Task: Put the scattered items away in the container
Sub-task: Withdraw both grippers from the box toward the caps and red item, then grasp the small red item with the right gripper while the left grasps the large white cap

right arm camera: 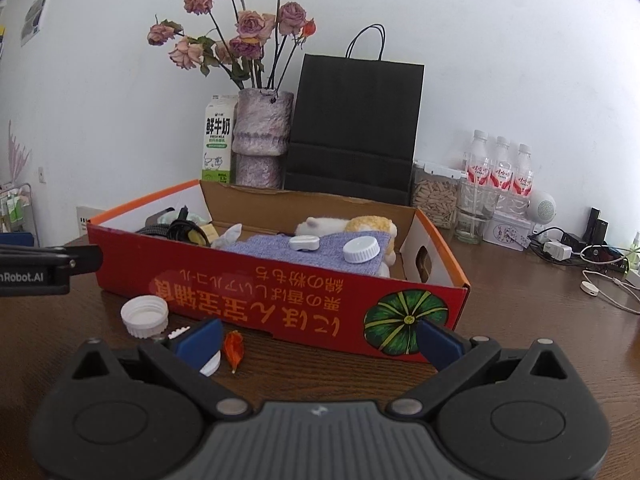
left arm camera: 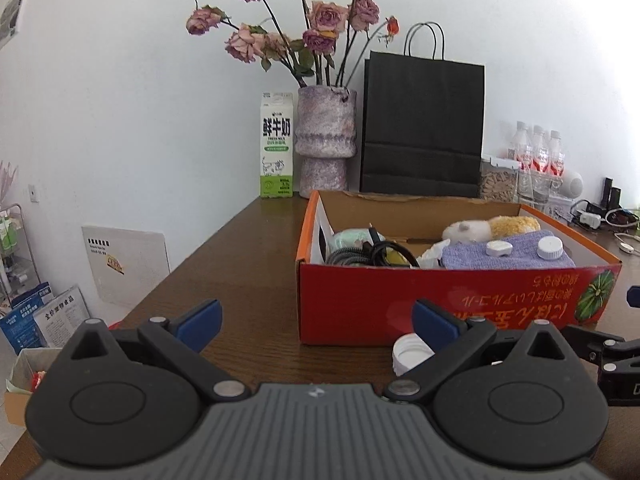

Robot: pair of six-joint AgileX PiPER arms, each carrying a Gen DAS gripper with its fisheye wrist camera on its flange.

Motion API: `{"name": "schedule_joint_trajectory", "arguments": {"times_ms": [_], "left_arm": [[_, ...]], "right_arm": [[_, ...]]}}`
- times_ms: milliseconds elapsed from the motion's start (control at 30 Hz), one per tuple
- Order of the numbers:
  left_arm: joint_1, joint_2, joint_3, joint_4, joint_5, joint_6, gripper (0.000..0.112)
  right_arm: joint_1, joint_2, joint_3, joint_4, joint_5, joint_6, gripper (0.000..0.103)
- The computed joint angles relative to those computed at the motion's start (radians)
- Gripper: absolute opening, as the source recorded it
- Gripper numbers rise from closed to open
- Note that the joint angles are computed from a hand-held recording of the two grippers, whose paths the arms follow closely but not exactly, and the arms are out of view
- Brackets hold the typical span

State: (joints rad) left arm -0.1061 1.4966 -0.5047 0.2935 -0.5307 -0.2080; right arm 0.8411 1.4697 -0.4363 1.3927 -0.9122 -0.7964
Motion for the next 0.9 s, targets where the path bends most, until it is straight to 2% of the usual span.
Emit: {"name": "schedule_joint_trajectory", "arguments": {"times_ms": [133, 267, 400, 533, 567, 633, 667, 800, 900], "left_arm": [[0.012, -0.004, -0.015, 0.066, 0.064, -0.039, 0.103], [0.011, 0.002, -0.037, 0.096, 0.119, -0.071, 0.103], [0.029, 0.014, -0.061, 0.189, 0.150, -0.169, 0.103], [0.033, 0.022, -0.077, 0.224, 0.173, -0.214, 0.103], [0.036, 0.023, -0.079, 0.240, 0.174, -0.228, 0.103], [0.036, 0.023, -0.080, 0.250, 0.177, -0.235, 0.103], [0.035, 0.023, -0.081, 0.250, 0.178, -0.234, 0.103], [0.038, 0.029, -0.092, 0.293, 0.192, -0.278, 0.103], [0.033, 0.036, -0.105, 0.317, 0.212, -0.301, 0.103]], "right_arm": [[-0.032, 0.014, -0.029, 0.013, 0.067, -0.071, 0.100], [-0.099, 0.023, -0.059, -0.022, 0.169, -0.091, 0.087], [-0.172, 0.048, -0.104, -0.042, 0.276, -0.121, 0.071], [-0.211, 0.070, -0.137, -0.053, 0.349, -0.146, 0.065], [-0.216, 0.074, -0.143, -0.053, 0.359, -0.152, 0.058], [-0.244, 0.075, -0.149, -0.096, 0.419, -0.137, 0.038], [-0.265, 0.067, -0.138, -0.170, 0.457, -0.077, 0.010], [-0.286, 0.042, -0.111, -0.248, 0.474, 0.021, 0.011], [-0.289, 0.023, -0.085, -0.258, 0.442, 0.067, 0.011]]}}
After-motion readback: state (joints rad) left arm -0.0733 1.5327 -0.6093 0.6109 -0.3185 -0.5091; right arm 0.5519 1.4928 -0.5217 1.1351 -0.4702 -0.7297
